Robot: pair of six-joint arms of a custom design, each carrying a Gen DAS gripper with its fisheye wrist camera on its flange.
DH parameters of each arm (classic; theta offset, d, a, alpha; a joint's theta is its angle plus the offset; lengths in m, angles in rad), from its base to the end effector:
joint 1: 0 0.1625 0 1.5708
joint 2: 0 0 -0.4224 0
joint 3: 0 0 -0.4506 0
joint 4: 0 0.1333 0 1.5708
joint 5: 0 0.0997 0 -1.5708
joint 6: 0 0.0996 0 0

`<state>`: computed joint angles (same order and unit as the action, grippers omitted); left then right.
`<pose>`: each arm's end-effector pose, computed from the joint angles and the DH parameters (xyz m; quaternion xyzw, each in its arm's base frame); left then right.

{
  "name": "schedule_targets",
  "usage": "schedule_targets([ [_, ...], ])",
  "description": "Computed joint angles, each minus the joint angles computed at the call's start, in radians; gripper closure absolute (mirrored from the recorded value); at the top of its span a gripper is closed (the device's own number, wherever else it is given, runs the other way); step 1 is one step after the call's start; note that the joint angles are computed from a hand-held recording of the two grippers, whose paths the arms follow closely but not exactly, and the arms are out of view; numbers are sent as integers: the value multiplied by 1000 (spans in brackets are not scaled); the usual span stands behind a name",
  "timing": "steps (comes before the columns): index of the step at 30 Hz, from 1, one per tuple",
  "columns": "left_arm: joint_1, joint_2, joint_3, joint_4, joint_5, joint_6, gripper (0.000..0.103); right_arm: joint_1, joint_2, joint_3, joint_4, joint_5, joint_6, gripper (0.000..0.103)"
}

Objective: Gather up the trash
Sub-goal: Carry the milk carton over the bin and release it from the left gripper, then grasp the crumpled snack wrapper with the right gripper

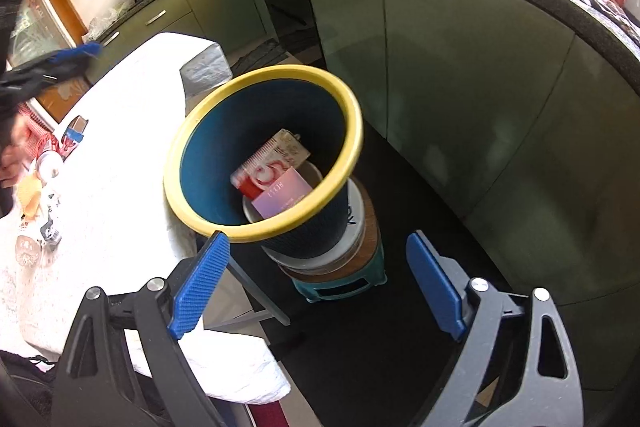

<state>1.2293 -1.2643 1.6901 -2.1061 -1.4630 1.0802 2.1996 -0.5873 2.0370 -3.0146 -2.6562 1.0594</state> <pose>-0.0812 -0.6586 0.2916 0.6483 0.7575 -0.0315 0.0699 0.3339 -0.3822 -0.0978 -0.1815 -0.8369 0.3843 0.3450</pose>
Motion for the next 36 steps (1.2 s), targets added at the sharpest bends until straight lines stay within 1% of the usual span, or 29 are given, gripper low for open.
schedule_targets([
  [4, 56, -86, -21, 4, -64, -32, 13, -10, 30, -44, -20, 26, -71, 18],
  [7, 108, -140, -37, -13, -93, -59, 10, -17, 57, -92, -30, 46, -137, 18],
  [11, 180, -188, -66, -58, -100, -76, 8, -24, 110, -181, -55, 81, -259, 18],
  [13, 216, -208, -70, -100, -100, -80, 5, -27, 144, -237, -78, 106, -336, 18],
  [17, 290, -224, -96, -165, -86, -92, 5, -28, 217, -372, -81, 170, -483, 18],
  [19, 321, -224, -102, -224, -70, -85, 5, -28, 254, -445, -67, 215, -545, 18],
  [21, 351, -216, -118, -266, -64, -75, 5, -23, 292, -525, -18, 241, -588, 18],
  [25, 412, -209, -152, -304, -64, -51, 5, -8, 375, -681, 27, 288, -646, 23],
  [27, 428, -205, -158, -328, -57, -46, 5, -3, 415, -753, 61, 309, -664, 24],
  [29, 441, -199, -172, -325, -56, -48, 5, -4, 452, -817, 91, 330, -675, 25],
  [34, 467, -175, -222, -294, -70, -64, 5, -12, 517, -932, 200, 348, -639, 29],
  [36, 474, -166, -237, -284, -78, -70, 5, -11, 538, -967, 232, 340, -634, 30],
])
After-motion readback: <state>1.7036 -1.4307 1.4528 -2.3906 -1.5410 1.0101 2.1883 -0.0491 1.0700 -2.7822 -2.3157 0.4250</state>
